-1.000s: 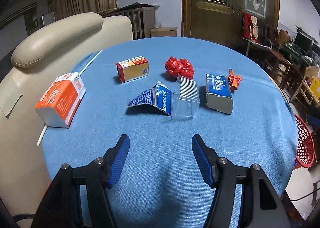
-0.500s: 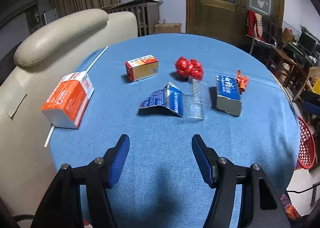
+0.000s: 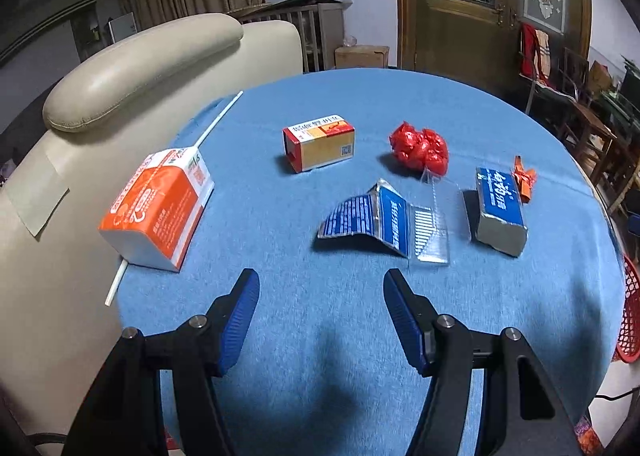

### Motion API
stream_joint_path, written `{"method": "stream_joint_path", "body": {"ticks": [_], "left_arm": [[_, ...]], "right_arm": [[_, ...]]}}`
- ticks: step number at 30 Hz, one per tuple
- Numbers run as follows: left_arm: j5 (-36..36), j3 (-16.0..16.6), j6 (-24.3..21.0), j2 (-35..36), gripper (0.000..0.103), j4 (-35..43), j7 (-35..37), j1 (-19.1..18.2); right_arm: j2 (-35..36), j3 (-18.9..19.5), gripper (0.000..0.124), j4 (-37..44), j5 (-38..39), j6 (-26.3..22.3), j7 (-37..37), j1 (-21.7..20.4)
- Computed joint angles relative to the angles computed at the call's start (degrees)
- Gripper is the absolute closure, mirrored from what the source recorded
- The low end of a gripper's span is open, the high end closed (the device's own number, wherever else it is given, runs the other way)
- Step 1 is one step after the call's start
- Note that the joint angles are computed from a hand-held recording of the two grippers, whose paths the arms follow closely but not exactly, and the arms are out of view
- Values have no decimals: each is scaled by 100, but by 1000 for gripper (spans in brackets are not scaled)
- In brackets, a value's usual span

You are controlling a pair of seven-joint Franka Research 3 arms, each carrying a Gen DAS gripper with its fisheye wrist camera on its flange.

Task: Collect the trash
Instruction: 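Grasp the orange wrapper with the right tool while the left tool grasps the clear plastic tray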

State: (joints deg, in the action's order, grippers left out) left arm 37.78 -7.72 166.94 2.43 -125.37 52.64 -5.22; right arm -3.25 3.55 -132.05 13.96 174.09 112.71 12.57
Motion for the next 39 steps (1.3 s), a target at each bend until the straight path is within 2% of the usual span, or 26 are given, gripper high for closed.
{"method": "stream_joint_path", "body": {"ticks": [4, 10, 15, 19, 22, 28, 32, 36, 39], "left_arm": [[177, 16, -50, 103, 38, 168, -98, -29], [17, 15, -109, 329, 38, 453, 68, -87], [-466, -57, -97, 522, 38, 659, 490, -124], [-1139, -184, -103, 669, 38, 812, 1048, -117], [-1525, -262, -93, 754, 38, 906, 1378, -125], [-2332, -454, -144, 939, 38, 1076, 2121, -79], [-3074, -692, -212, 1073, 38, 1192, 2743, 78], [-3464, -753, -226, 1170, 32, 1280, 3038, 96], [-3790, -874, -261, 1271, 31, 1379, 3328, 165]], "right_arm": [[312, -62, 55, 417, 628, -217, -468, 85], [861, -69, 56, 1105, 1121, -572, -702, 29], [1360, 42, 72, 1737, 1779, -971, -971, -160], [1844, -19, 81, 2289, 1926, -1266, -690, -238], [2218, -6, 82, 2720, 2133, -1504, -461, -363], [3056, -270, 81, 3803, 1560, -2267, 595, -327], [3464, -428, 81, 4430, 1007, -2754, 1254, -219], [3766, -626, 81, 4983, 308, -3129, 1690, -54], [3995, -705, 81, 5420, -159, -3461, 1811, 17]]}}
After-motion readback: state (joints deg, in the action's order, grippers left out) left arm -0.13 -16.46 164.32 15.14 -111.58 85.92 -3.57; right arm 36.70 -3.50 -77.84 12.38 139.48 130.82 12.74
